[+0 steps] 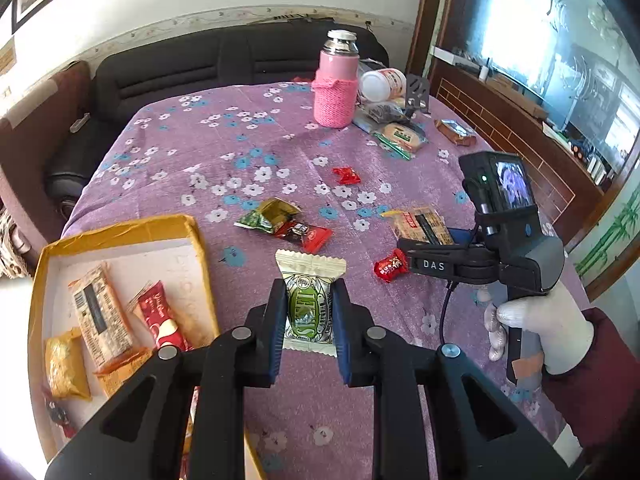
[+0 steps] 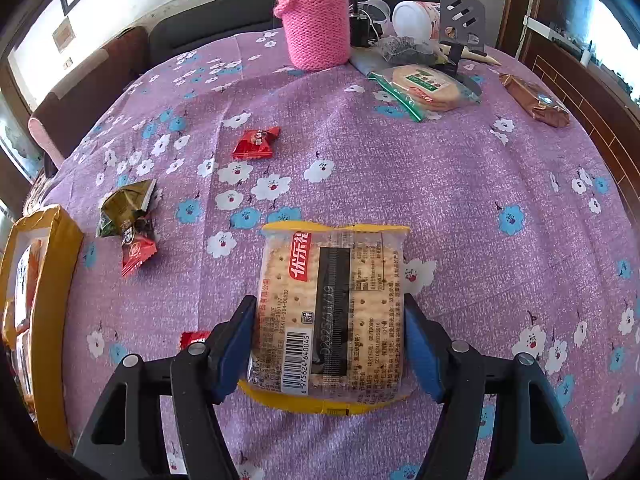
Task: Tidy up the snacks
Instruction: 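Carry the white-green candy and cracker pack into the tray and open both grippers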
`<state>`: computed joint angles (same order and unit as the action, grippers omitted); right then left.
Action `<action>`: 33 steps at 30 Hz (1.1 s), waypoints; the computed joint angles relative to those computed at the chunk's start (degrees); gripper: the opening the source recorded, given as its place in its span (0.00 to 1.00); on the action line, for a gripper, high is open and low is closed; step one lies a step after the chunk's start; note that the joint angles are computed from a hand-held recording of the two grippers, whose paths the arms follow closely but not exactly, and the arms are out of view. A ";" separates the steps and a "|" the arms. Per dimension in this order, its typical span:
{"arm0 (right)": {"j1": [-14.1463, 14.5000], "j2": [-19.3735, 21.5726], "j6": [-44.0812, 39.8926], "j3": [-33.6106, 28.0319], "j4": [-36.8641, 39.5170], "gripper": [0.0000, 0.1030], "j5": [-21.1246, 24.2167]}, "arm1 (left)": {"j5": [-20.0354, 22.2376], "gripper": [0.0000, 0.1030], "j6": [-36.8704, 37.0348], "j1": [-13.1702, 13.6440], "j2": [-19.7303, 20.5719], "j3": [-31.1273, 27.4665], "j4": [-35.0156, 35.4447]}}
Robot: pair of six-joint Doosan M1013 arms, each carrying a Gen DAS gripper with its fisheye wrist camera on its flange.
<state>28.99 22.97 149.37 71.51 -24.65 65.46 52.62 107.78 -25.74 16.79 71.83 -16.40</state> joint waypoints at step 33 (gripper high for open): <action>9.54 20.68 -20.92 -36.77 10.18 0.68 0.55 | -5.63 0.19 -10.01 15.19 -5.49 13.14 -2.20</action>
